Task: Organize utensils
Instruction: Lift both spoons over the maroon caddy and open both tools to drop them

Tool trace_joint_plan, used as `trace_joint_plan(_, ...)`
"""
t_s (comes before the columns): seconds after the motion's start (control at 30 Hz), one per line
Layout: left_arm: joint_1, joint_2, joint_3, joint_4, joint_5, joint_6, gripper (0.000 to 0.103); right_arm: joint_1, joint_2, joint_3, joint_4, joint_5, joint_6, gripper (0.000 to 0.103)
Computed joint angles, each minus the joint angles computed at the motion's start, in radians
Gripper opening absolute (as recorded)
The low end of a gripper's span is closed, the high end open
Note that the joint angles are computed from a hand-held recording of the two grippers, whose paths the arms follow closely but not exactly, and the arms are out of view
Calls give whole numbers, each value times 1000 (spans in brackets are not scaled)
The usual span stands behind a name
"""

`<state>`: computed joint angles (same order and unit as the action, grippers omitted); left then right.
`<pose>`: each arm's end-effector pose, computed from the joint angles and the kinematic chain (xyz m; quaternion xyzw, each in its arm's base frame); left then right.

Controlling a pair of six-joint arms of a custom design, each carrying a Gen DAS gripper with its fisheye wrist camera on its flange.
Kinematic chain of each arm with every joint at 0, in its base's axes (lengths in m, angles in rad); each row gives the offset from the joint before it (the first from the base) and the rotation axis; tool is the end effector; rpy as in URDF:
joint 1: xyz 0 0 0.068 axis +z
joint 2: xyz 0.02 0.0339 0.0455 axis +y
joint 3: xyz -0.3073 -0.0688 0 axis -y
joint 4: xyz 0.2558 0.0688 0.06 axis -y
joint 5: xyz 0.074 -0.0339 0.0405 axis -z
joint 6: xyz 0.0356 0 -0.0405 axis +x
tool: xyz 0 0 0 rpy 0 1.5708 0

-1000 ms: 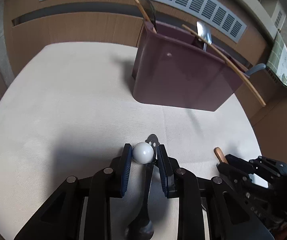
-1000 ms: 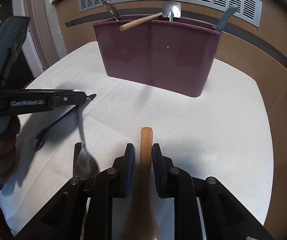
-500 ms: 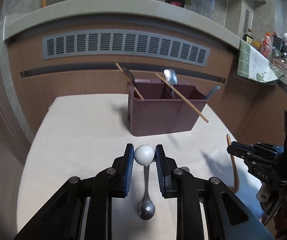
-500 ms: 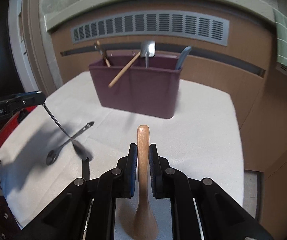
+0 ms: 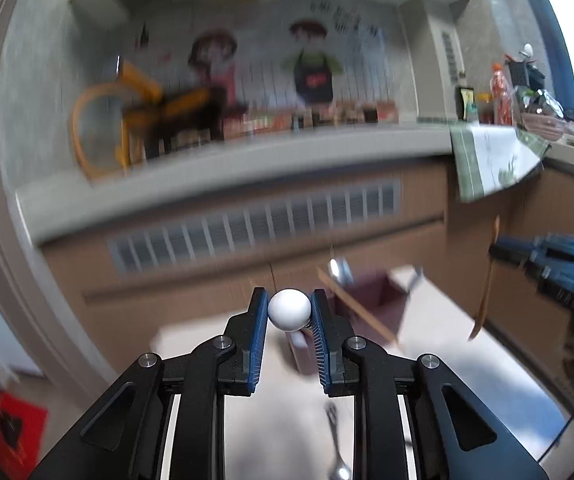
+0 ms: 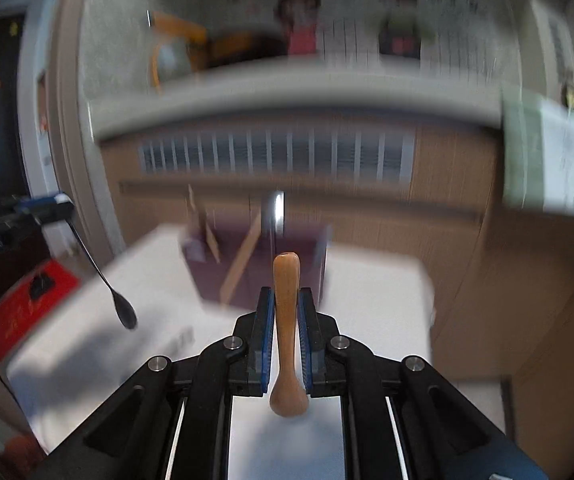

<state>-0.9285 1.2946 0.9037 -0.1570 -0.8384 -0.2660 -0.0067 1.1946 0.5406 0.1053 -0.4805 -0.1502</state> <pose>0.1884 -0.2076 0.3162 0.0707 0.8180 0.0421 0.5693 0.2368 0.0149 0.2362 -0.1768 0.8367 0.1697 0.4898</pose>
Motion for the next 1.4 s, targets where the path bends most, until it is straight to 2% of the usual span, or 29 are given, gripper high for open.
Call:
trace_joint_plan(0.07, 35, 28, 95, -39, -1, 70, 23, -9, -46, 93, -14, -6, 38, 11)
trace_joint_plan(0.17, 105, 98, 209, -73, 10, 140, 23, -3, -23, 230, -5, 20, 99, 11)
trace_joint_plan(0.27, 160, 156, 252, -58, 54, 188, 23, 23, 45, 332, 20, 65, 141, 11)
trace_joint_plan(0.43, 236, 290, 298, -14, 123, 238, 23, 87, 196, 395, 72, 130, 140, 11)
trace_joint_plan(0.67, 320, 415, 350, -25, 258, 177, 23, 129, 416, 449, 85, 145, 160, 11)
trace_joint_plan(0.87, 348, 509, 384, -24, 354, 130, 23, 162, 506, 445, 91, 166, 130, 11)
trace_joint_plan(1.07, 403, 553, 388, -21, 546, 49, 23, 173, 561, 457, 53, 177, 98, 11)
trace_joint_plan(1.13, 433, 554, 370, 2, 669, 24, 24, 176, 582, 469, 22, 181, 92, 11)
trace_joint_plan(1.17, 441, 550, 357, 21, 699, 13, 24, 175, 594, 482, -9, 175, 88, 11)
trace_joint_plan(1.27, 448, 514, 296, 104, 709, -19, 26, 168, 617, 507, -67, 136, 92, 17)
trace_joint_plan(1.4, 459, 421, 171, 240, 714, -86, 31, 156, 586, 460, -23, 135, 94, 20)
